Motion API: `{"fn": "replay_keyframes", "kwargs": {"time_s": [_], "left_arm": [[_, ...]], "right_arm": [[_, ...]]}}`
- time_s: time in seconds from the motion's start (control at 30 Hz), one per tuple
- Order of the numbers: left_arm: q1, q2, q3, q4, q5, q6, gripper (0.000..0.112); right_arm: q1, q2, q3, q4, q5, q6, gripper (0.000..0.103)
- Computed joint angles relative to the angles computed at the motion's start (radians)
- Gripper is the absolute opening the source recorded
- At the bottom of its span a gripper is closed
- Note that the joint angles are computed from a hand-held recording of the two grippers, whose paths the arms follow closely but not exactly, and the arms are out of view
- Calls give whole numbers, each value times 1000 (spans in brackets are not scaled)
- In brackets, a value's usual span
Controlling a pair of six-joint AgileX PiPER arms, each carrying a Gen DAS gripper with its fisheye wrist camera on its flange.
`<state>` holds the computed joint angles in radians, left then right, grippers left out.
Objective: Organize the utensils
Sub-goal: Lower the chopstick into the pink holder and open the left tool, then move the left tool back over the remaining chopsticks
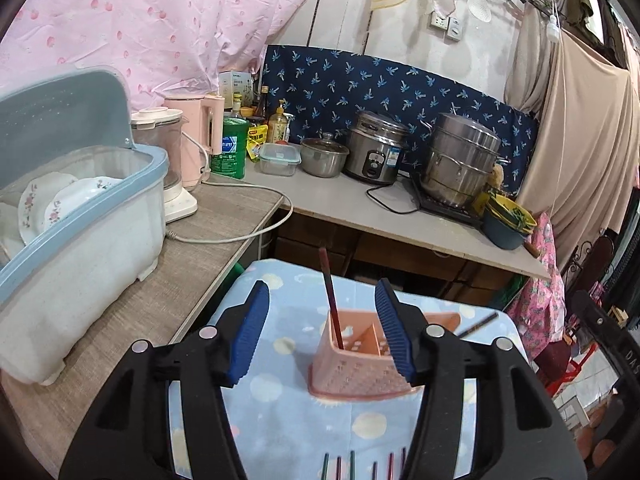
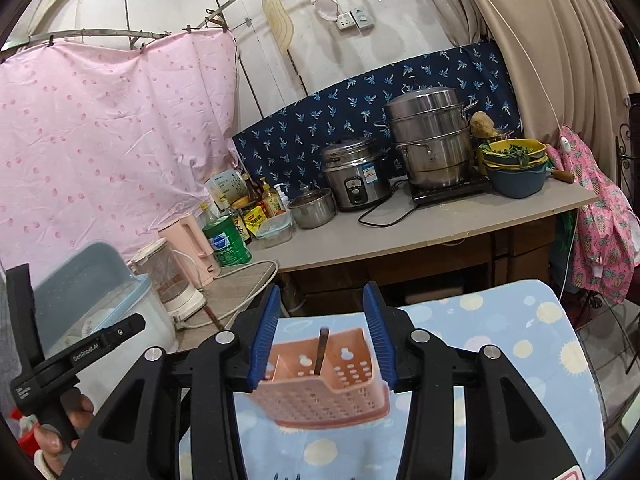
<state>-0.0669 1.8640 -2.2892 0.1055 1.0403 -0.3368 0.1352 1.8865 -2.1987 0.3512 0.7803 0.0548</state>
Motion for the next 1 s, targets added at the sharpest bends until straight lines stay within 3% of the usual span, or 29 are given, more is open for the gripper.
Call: {"fn": "replay_keyframes", "kwargs": {"time_s": [0.13,0.43,0.73,1.0], "left_arm": [[-15,-169,290,30,-100,-19,53],[-87,-469,791,165,-226,-129,53],[-212,-649,1104,337,-221,-318,53],[-358,-731,1261,467,-174,-485,53]], "right_arm": [[-6,-162,252,60,-68,-87,47],[46,-486,751,27,-176,-154,50],[154,-682,1056,-150,-212,-7,50],[245,-768,1200,-333,-235,175,50]]}}
